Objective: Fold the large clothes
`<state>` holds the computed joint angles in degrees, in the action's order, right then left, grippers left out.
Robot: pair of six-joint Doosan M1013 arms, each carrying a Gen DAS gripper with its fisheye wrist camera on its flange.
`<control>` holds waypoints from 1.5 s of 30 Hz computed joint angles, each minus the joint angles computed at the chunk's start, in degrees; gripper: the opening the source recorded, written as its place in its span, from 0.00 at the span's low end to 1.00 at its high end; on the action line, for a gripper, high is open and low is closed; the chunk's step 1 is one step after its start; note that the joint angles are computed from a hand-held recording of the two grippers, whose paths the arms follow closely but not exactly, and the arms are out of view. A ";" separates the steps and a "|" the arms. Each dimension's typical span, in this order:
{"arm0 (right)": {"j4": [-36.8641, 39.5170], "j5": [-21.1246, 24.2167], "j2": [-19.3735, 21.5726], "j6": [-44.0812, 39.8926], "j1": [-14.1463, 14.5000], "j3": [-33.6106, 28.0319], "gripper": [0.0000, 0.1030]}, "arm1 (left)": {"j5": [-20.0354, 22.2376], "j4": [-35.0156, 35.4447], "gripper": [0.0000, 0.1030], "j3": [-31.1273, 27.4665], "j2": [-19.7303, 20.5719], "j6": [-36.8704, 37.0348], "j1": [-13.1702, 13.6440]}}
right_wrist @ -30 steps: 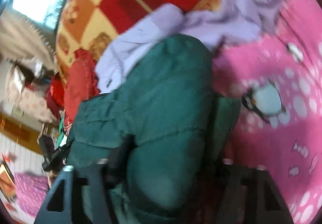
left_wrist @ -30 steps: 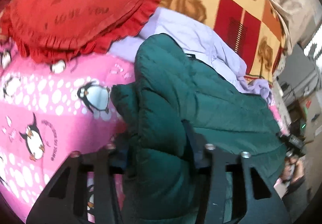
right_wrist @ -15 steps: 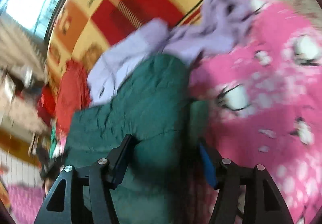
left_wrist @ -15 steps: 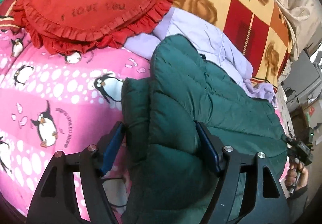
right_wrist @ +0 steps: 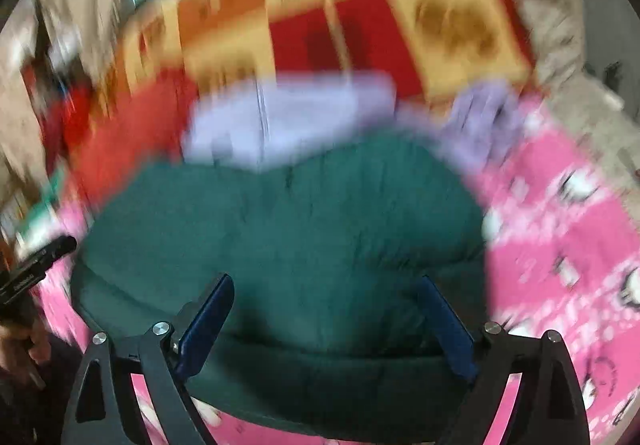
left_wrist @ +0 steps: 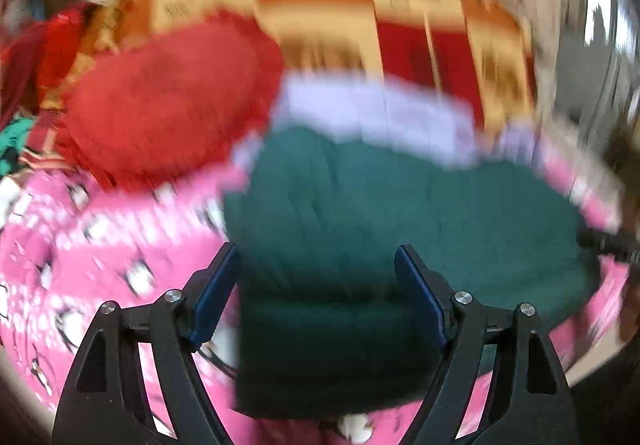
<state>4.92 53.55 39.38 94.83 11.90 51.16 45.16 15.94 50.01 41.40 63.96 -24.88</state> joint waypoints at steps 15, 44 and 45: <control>-24.86 -19.54 -12.61 19.56 6.02 19.36 0.99 | -4.95 -24.28 1.00 3.35 0.34 -0.92 4.41; -29.29 -3.49 -20.58 28.10 9.57 23.67 0.99 | 4.01 2.01 1.00 10.32 -12.51 -5.84 -9.52; -29.18 -3.85 -20.77 27.86 9.60 23.86 0.99 | 3.94 2.67 1.00 10.42 -12.68 -6.13 -9.65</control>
<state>-24.27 49.69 18.61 122.69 21.50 75.02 49.10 18.62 60.43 28.72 57.83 -34.54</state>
